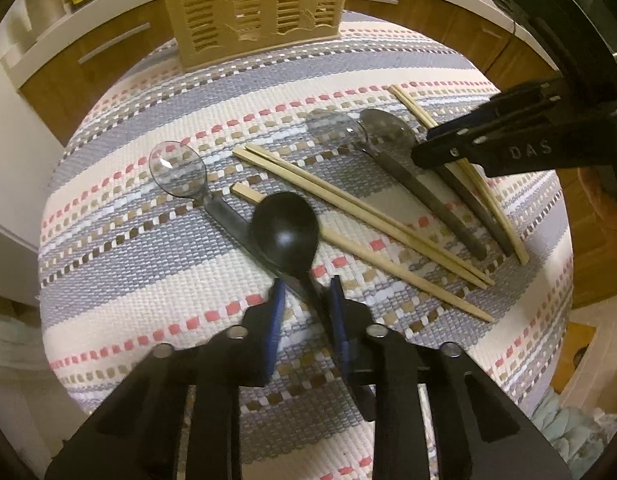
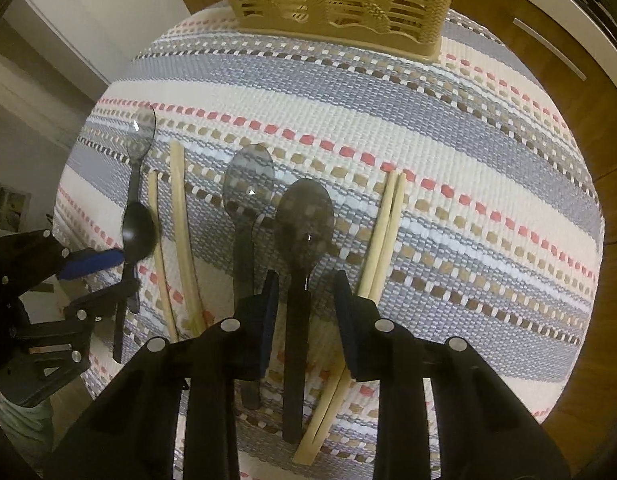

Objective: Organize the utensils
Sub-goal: 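Grasp the black plastic spoon with the left gripper while the right grasps a dark metal spoon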

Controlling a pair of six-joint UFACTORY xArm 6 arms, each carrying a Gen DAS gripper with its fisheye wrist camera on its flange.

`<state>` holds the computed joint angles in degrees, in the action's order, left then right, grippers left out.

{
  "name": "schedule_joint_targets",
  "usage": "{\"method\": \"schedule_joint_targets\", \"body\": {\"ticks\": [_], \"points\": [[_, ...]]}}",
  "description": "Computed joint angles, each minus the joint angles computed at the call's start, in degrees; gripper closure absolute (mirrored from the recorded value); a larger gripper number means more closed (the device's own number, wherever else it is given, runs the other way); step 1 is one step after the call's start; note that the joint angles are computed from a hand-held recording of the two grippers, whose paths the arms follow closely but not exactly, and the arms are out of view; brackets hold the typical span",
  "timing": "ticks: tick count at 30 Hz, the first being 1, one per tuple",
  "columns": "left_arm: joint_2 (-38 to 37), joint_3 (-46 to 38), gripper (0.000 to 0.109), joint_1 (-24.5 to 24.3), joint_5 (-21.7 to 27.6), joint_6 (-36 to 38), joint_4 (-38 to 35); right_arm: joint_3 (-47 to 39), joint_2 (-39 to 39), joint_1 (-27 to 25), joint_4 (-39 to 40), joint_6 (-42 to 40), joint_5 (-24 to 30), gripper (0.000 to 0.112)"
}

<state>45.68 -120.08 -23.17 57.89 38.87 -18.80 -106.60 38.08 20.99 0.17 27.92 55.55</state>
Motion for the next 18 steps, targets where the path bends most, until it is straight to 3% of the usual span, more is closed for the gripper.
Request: {"method": "schedule_joint_targets", "body": {"ticks": [9,18], "points": [[0.2,-0.9,0.104,0.8,2.3,1.1,-0.1,-18.5,10.9,1.0,-4.1,0.3,12.2,0.102],[-0.7,0.5,0.101,2.3,0.3,-2.6,3.5,-17.2,10.1,1.5,-4.0,1.0,12.1,0.102]]}}
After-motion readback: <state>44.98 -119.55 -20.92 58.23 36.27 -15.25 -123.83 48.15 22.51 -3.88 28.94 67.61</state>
